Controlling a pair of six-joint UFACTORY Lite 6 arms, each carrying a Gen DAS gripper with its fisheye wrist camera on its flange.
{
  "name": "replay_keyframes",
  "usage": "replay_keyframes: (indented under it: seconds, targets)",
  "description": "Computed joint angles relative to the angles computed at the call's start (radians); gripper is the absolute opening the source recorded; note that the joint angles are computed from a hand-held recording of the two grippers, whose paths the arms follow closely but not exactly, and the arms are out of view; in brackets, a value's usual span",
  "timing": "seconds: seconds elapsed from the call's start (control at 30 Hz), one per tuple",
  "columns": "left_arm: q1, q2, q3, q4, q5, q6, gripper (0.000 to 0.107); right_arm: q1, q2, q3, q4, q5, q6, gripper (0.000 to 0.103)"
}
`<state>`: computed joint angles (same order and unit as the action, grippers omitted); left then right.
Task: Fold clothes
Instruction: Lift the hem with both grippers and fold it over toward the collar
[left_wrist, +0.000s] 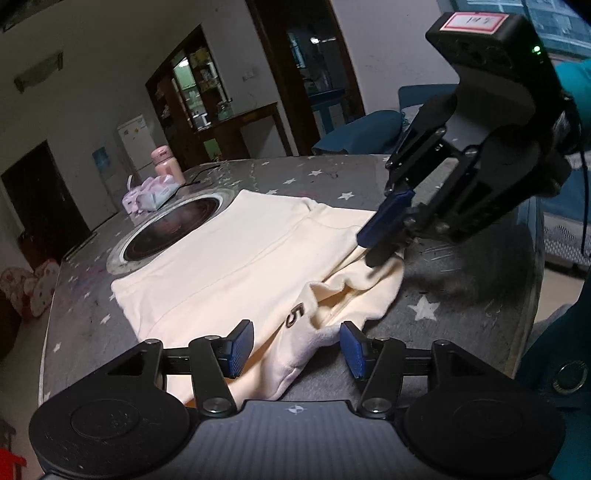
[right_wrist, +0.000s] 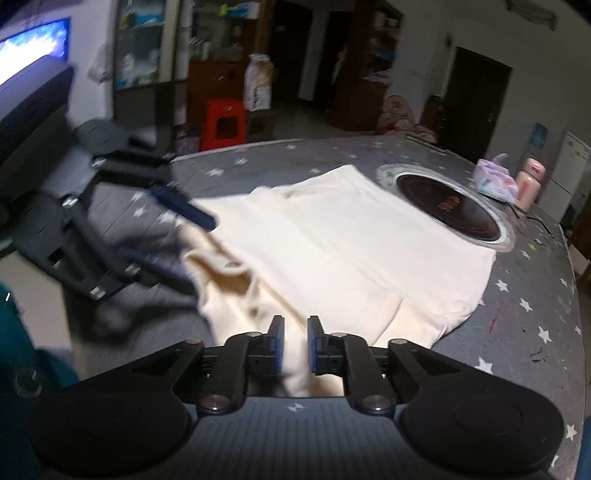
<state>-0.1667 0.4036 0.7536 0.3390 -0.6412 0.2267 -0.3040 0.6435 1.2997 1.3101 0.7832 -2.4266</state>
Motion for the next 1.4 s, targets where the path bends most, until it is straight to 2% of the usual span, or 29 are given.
replay_keyframes:
  seconds: [0.03, 0.1, 0.13, 0.27, 0.37, 0.4, 0.5, 0.53, 0.57, 0.63, 0.73, 0.83, 0.97, 1.0, 1.13, 1.33, 1.37, 1.4]
  targets:
    - [-0.004, 0.010, 0.007, 0.001, -0.006, 0.007, 0.039, -0.006, -0.010, -0.016, -0.006, -0.003, -0.018, 0.020]
    - [-0.005, 0.023, 0.023, 0.009, -0.007, 0.001, 0.016, -0.016, -0.027, -0.042, -0.011, -0.008, -0.048, 0.031]
    - [-0.005, 0.028, 0.032, 0.016, -0.004, -0.006, 0.014, -0.021, -0.035, -0.055, -0.014, -0.010, -0.063, 0.039]
    - [0.021, 0.042, 0.100, 0.098, 0.034, -0.129, 0.010, -0.033, -0.045, -0.080, -0.008, -0.014, -0.148, 0.051]
    - [0.055, 0.062, 0.183, 0.213, 0.074, -0.291, 0.009, -0.024, -0.042, -0.107, 0.075, -0.036, -0.294, 0.054]
    - [0.061, 0.073, 0.211, 0.237, 0.088, -0.328, 0.009, -0.017, -0.035, -0.112, 0.109, -0.038, -0.343, 0.054]
    - [0.067, 0.096, 0.262, 0.264, 0.115, -0.378, 0.009, 0.011, -0.005, -0.106, 0.189, -0.050, -0.421, 0.041]
    - [0.068, 0.098, 0.267, 0.266, 0.119, -0.383, 0.009, 0.019, 0.007, -0.097, 0.212, -0.050, -0.430, 0.028]
    - [0.070, 0.093, 0.260, 0.267, 0.116, -0.385, 0.009, 0.023, 0.018, -0.084, 0.213, -0.044, -0.417, 0.023]
    - [0.078, 0.086, 0.248, 0.273, 0.112, -0.394, 0.009, 0.019, 0.033, -0.059, 0.206, -0.013, -0.383, 0.020]
    - [0.082, 0.083, 0.233, 0.282, 0.104, -0.396, 0.010, 0.015, 0.041, -0.025, 0.173, -0.002, -0.314, 0.011]
    - [0.074, 0.069, 0.207, 0.257, 0.099, -0.344, 0.016, 0.022, 0.062, 0.027, 0.110, -0.007, -0.186, 0.009]
    - [0.070, 0.019, 0.123, 0.160, 0.058, -0.209, 0.052, 0.029, 0.081, 0.090, 0.066, 0.000, -0.044, 0.008]
    - [0.067, 0.008, 0.101, 0.128, 0.047, -0.167, 0.054, 0.032, 0.090, 0.115, 0.054, 0.005, -0.004, 0.008]
    - [0.054, 0.001, 0.053, 0.034, 0.032, -0.027, 0.055, 0.037, 0.113, 0.173, 0.034, 0.020, 0.077, 0.008]
    - [0.069, 0.066, 0.079, -0.065, 0.034, 0.122, 0.054, 0.038, 0.109, 0.171, 0.063, 0.022, 0.078, 0.008]
    - [0.071, 0.072, 0.078, -0.073, 0.028, 0.142, 0.050, 0.036, 0.106, 0.165, 0.074, 0.024, 0.076, 0.007]
    - [0.073, 0.079, 0.077, -0.080, 0.021, 0.162, 0.041, 0.034, 0.103, 0.158, 0.085, 0.025, 0.074, 0.007]
